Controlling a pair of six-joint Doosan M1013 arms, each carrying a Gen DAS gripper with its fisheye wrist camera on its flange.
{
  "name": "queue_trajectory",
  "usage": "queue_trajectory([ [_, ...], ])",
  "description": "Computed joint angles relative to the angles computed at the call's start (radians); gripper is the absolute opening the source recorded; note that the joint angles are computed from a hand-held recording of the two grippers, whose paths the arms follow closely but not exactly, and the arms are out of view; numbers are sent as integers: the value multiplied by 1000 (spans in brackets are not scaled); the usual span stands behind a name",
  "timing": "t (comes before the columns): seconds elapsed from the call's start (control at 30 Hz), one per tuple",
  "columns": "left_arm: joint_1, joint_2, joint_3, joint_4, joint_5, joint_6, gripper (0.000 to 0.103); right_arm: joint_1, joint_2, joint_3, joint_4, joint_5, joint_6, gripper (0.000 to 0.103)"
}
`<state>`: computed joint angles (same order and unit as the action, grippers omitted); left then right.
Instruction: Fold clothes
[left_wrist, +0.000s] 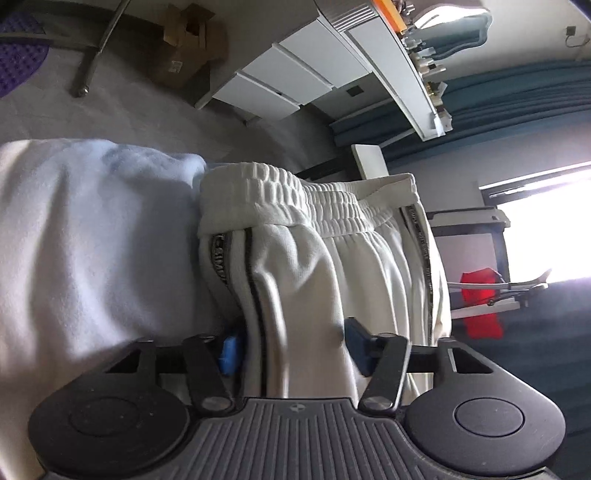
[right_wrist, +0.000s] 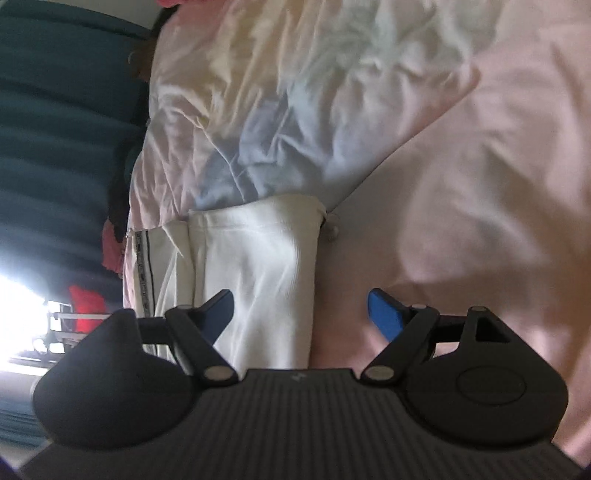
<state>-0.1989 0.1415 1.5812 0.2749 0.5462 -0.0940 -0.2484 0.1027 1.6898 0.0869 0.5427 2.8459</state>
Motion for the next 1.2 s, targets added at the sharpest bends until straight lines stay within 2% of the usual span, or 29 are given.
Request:
queue_trajectory([
  [0.1, 3, -10, 18, 1, -21, -33, 39, -4, 24, -16, -10, -8, 18, 42],
  [0.13, 7, -15, 29, -4, -40, -50, 36, -5, 33, -26, -21, -7, 21, 18],
  [0.17, 11, -20, 40, -9, -57, -63, 30, 1, 47, -50, -70, 27, 39, 14],
  [0.2, 14, -25, 50, -18, -71, -65, 23, 6, 60, -68, -113, 45, 53, 12],
  [0.27, 19, -36, 68, -20, -100, -79, 15, 8, 67, -78, -142, 31, 86, 8],
  [0.4, 10, -73, 106, 120, -173, -181, 12, 31, 28, -59, -286, -48, 179, 7],
  [0.47, 5, -75, 92, 189, -181, -200, 12, 42, 14, -62, -364, -76, 193, 7],
  [0.5, 10, -69, 74, 168, -182, -166, 12, 47, 9, -66, -402, -88, 199, 7],
  [0.63, 31, -28, -22, 39, -171, 14, 12, 65, 55, -175, -461, -47, 116, 7],
  [0.77, 35, 67, -189, 41, -124, 107, 12, 97, 163, -360, -532, 41, 76, 7],
  [0.9, 37, 213, -405, 23, -11, 164, 12, 133, 313, -571, -656, 119, 116, 7],
  [1.0, 50, 353, -605, -37, 98, 247, 13, 155, 453, -751, -722, 196, 125, 7],
  [1.1, 64, 506, -831, -112, 234, 348, 13, 165, 592, -937, -710, 303, 45, 7],
  [1.2, 70, 650, -1055, -148, 367, 436, 15, 169, 710, -1089, -715, 364, -16, 7],
])
